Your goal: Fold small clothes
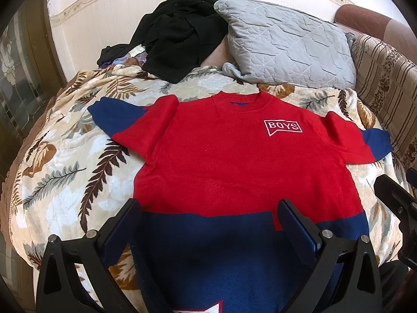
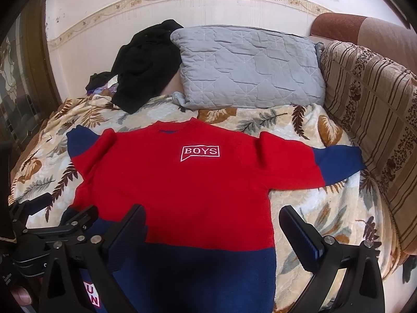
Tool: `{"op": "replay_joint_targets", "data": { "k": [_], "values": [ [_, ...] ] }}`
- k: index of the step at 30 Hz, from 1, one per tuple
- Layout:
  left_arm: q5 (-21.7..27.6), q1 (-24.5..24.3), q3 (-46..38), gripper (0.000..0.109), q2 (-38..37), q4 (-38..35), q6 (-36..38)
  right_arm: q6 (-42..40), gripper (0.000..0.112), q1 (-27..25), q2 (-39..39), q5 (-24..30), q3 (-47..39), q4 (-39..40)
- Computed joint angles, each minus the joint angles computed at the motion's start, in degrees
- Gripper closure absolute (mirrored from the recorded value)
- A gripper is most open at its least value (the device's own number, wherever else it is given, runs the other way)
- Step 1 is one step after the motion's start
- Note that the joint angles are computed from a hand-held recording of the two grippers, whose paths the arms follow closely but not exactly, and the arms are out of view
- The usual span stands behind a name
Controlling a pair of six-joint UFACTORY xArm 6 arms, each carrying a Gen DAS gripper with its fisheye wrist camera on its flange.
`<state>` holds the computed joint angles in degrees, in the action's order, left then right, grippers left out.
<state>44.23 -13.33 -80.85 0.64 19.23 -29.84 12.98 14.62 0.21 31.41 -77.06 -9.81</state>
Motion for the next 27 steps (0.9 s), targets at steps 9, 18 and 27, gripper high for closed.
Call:
{"op": "replay_joint_targets", "data": {
  "k": [9, 18, 27],
  "values": [
    [0.2, 0.1, -0.2, 0.006, 0.2, -0.1, 0.2, 1.5, 0.009, 0.0, -0.1, -1.9, 1.0, -1.6],
    [-0.7, 2.3, 1.9, 0.006, 0.7, 0.3, -0.1, -14.2, 0.009, -5.2, -5.0, -25.7, 12.7, 24.3],
    [0.1, 11.3, 1.1, 0.006, 4.0, 5.9, -6.1, -22.3, 0.009, -22.9, 19.8, 2.1, -16.9, 55.7]
  ]
}}
